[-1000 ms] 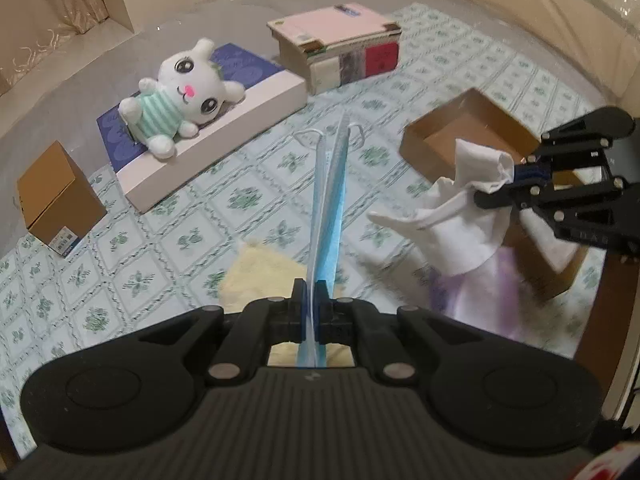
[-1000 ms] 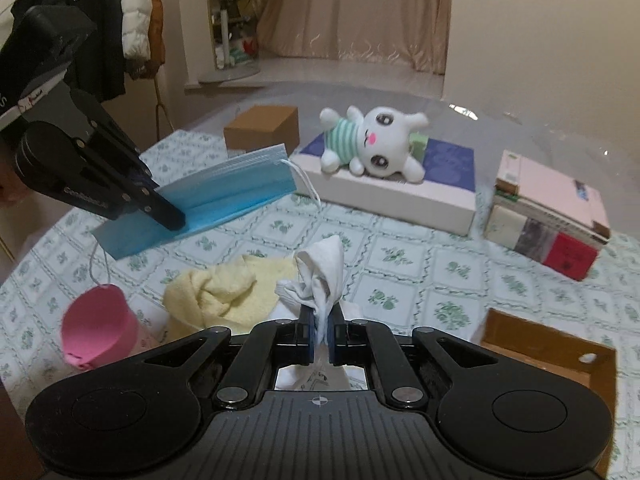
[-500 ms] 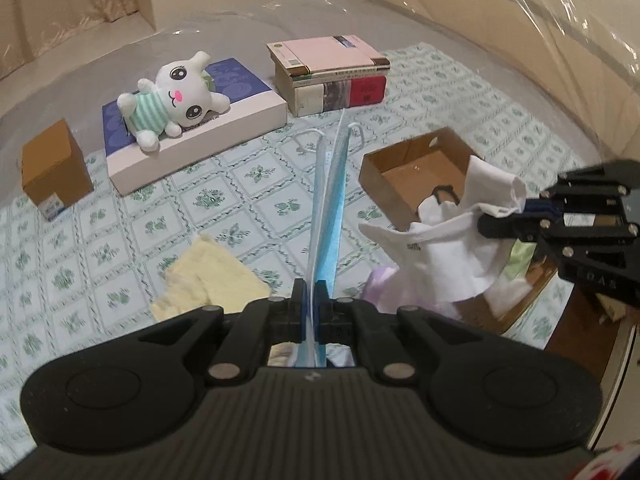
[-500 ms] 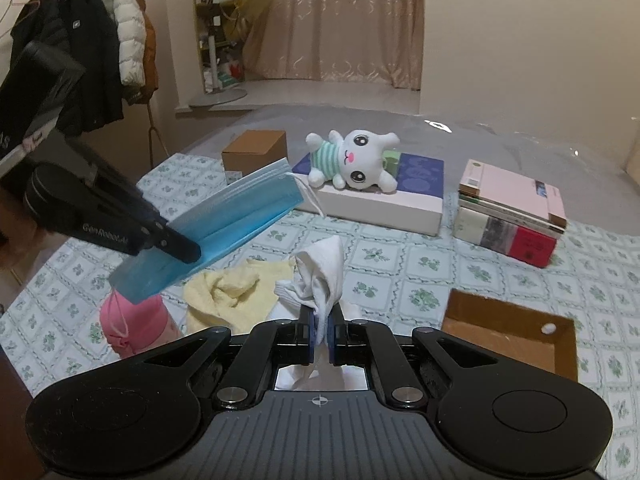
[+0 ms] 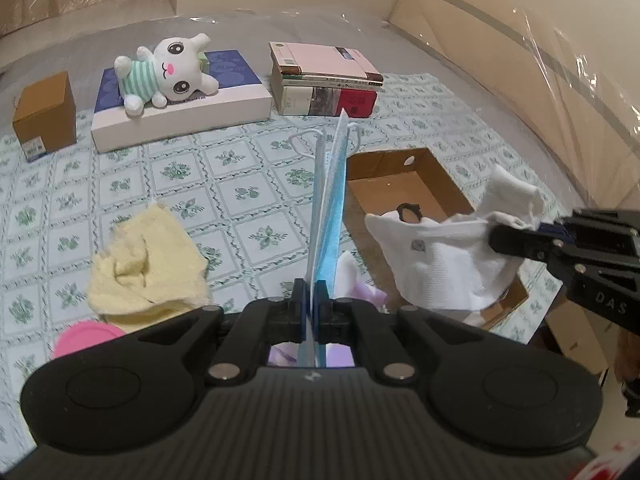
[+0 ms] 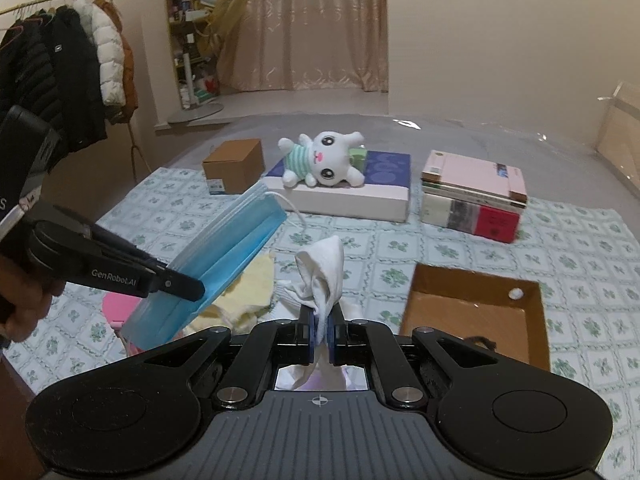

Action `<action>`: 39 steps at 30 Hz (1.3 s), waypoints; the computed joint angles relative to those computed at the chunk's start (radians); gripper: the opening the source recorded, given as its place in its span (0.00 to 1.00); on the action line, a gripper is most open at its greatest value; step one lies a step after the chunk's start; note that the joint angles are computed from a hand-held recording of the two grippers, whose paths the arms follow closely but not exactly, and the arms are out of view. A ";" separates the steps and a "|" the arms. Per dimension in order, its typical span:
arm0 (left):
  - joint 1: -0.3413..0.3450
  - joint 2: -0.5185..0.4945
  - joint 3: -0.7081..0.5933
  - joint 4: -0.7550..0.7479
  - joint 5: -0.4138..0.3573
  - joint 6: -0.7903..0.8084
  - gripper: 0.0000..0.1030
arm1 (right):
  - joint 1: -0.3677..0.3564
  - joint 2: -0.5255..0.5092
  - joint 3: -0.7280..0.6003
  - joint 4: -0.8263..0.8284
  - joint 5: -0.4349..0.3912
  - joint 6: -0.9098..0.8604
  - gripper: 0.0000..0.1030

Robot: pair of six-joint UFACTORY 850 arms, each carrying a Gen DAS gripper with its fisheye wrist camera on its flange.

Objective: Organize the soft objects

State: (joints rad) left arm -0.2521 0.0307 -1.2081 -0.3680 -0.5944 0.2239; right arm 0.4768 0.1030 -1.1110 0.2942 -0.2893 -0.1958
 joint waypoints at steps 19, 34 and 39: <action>-0.152 -0.019 -0.001 -0.043 0.077 -0.113 0.02 | -0.119 0.166 0.136 -0.177 -0.014 0.194 0.06; -0.229 -0.113 -0.074 -0.053 0.107 -0.199 0.02 | -0.216 0.196 0.166 -0.118 -0.028 0.133 0.06; -0.245 -0.155 -0.110 -0.045 0.118 -0.239 0.02 | -0.248 0.180 0.160 -0.055 -0.023 0.066 0.06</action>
State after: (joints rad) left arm -0.4967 -0.1244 -1.3180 -0.4127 -0.4768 -0.0147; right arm 0.2292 0.2831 -0.9515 0.2389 -0.3123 -0.1299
